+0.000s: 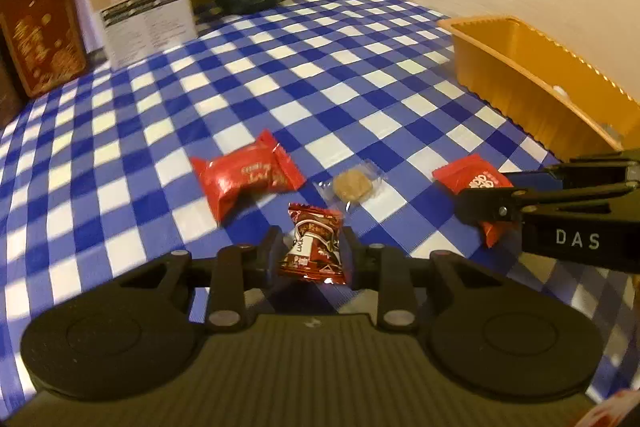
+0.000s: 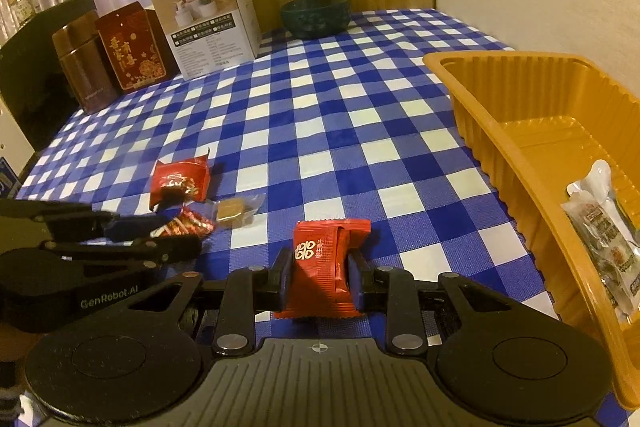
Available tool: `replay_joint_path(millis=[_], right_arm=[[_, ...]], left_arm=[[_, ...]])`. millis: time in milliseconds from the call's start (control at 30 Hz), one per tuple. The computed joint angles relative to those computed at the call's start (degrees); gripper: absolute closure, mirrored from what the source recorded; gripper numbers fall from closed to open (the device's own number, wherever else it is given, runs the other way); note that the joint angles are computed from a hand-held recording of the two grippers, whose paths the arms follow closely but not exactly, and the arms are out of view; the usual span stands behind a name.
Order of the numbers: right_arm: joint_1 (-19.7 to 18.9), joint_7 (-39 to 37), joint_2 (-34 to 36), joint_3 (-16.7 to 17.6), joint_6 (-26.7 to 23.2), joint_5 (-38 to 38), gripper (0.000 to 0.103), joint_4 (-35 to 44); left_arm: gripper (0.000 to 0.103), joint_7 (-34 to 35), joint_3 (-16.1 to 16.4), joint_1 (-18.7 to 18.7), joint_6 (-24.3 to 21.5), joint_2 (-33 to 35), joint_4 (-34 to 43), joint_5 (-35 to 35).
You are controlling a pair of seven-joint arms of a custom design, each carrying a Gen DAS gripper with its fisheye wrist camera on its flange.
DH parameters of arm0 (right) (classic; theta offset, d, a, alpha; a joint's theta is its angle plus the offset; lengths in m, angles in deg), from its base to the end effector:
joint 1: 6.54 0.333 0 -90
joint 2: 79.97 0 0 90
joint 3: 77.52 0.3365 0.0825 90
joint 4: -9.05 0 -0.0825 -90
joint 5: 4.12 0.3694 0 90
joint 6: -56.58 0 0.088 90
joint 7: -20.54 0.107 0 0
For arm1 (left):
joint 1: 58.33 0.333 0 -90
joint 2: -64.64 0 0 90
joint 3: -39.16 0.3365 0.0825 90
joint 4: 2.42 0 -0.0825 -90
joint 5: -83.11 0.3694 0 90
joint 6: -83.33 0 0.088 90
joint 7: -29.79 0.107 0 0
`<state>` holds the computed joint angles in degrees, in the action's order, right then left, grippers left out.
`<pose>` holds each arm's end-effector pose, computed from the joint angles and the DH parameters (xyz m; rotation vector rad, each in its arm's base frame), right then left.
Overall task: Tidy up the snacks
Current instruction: 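Grasp the red candy with the right tool while the left tool grasps the brown-wrapped candy, then carry both held candies over the orange tray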
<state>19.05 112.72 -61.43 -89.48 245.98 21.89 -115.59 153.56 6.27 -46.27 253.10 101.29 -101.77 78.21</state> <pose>0.5943 0.1060 0.3696 -1.4849 1.8934 -0.5636 0.6938 -0.1748 0.3598 -1.1708 2.3980 -0.9414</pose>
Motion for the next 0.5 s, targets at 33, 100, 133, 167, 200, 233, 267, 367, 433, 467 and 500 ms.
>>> replay_joint_path(millis=[33,100,133,167,200,233,267,367,433,467,500], right_arm=[[0.0,0.0,-0.3,0.1,0.1,0.0,0.074,-0.3],[0.1,-0.2,-1.1,0.0,0.2,0.2,0.074,-1.3],[0.3,-0.3,-1.5,-0.1,0.3,0.3,0.074,-1.7],[0.5,-0.4,-2.0,-0.3,0.2,0.4,0.074,-2.3],[0.8,-0.4,-2.4,-0.5,0.2,0.6,0.074,-2.8],[1.4,-0.5,-2.9,-1.1,0.2,0.8,0.074,-3.3],[1.7,-0.6,-3.4,-1.3,0.1,0.9,0.074,-3.8],[3.5,-0.7,-5.1,-2.9,0.1,1.3,0.074,-5.6],[5.3,-1.1,-6.4,-4.5,0.2,1.8,0.074,-6.9],[6.6,-1.3,-7.1,-5.7,0.1,2.2,0.074,-7.6],[8.0,-1.6,-7.7,-6.9,0.1,2.5,0.074,-8.1]], left_arm=[[0.076,-0.7,0.1,0.0,-0.1,-0.6,-0.6,-0.3],[0.076,-1.8,0.4,0.0,0.1,-1.8,-2.1,-0.9],[0.076,-2.4,0.3,0.2,0.3,-2.5,-2.9,-1.3],[0.076,-2.7,0.0,0.5,0.3,-3.1,-3.8,-1.7],[0.076,-3.1,-0.2,0.8,0.6,-3.8,-4.8,-2.2],[0.076,-3.7,-0.2,0.9,0.8,-4.4,-5.6,-2.5],[0.076,-4.3,-0.3,1.0,1.1,-5.1,-6.6,-2.9],[0.076,-6.5,-0.5,1.5,1.9,-7.3,-9.4,-4.3],[0.076,-7.6,-0.6,1.9,2.6,-9.0,-11.3,-4.9],[0.076,-8.1,-1.0,2.2,2.8,-9.7,-12.1,-5.3],[0.076,-8.7,-1.3,2.6,2.9,-10.5,-13.0,-5.9]])
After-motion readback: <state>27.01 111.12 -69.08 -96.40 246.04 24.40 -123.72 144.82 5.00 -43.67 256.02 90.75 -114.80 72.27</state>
